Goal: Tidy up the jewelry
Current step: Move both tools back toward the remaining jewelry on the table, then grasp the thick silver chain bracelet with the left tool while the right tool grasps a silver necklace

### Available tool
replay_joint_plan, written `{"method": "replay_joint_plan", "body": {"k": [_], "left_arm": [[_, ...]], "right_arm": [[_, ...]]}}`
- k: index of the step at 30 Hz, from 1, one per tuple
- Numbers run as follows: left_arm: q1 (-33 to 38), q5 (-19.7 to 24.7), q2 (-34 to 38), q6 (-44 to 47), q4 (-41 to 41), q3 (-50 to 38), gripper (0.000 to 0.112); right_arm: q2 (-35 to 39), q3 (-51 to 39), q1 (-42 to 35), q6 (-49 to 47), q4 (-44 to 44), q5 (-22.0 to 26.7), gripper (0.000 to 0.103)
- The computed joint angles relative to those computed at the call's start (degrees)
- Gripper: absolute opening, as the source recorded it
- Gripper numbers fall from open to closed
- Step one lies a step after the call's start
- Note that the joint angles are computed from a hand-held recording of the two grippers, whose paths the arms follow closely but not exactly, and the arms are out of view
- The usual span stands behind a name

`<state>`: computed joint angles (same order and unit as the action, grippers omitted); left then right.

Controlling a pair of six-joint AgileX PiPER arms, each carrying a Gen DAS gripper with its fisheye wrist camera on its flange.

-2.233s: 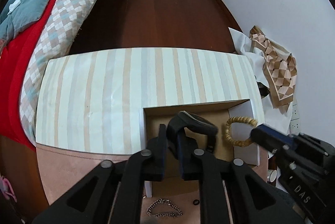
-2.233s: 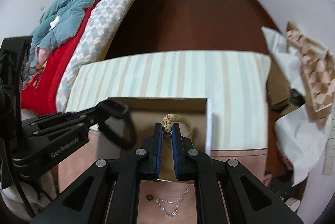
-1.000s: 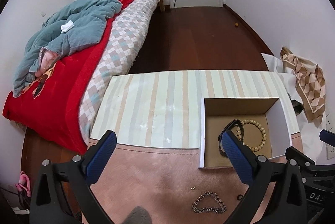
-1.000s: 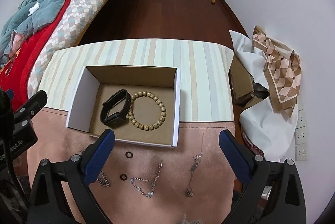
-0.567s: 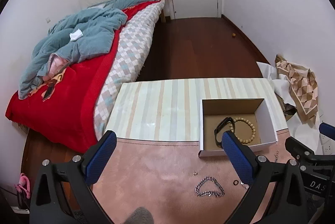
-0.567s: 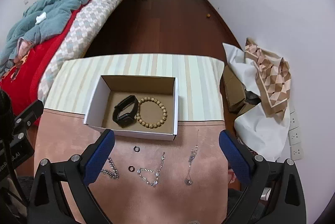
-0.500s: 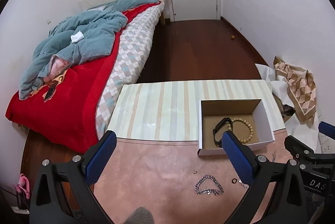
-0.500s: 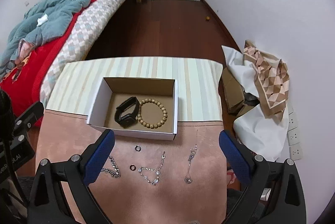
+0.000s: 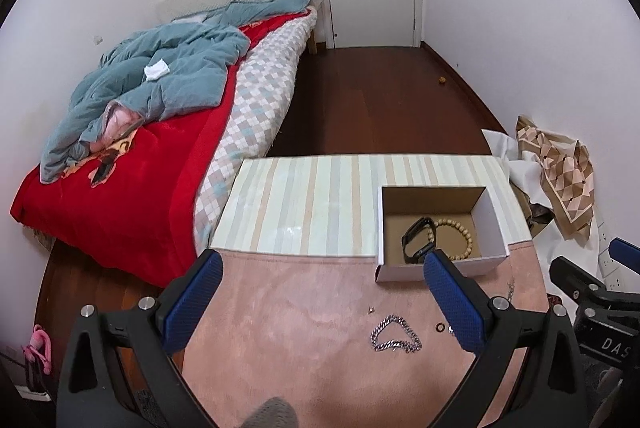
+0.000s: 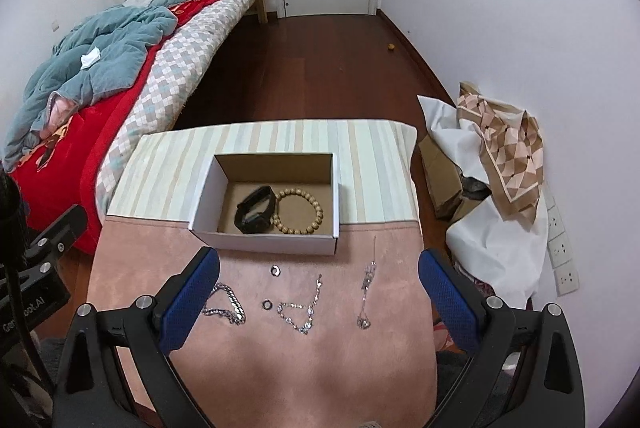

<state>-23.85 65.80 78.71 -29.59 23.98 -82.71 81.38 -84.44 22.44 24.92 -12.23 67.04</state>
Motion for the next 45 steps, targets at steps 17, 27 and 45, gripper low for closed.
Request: {"method": "replay_joint_plan", "body": {"k": [17, 27, 45], "left_arm": [[5.78, -11.79, 8.89, 4.39, -7.91, 18.38, 0.102], [3.55, -16.96, 17.12, 12.29, -14.18, 17.59, 0.061], [12.91, -15.75, 9.48, 23.74, -26.72, 20.11, 0.006]], "right_arm": [[2.56, 25.43, -15.75, -6.97, 14.79, -14.94, 0.096], [5.84, 29.49, -19.21, -9.88, 17.64, -20.59, 0.07], [7.03, 31.67, -13.4, -10.21, 21.1, -22.94, 0.07]]}}
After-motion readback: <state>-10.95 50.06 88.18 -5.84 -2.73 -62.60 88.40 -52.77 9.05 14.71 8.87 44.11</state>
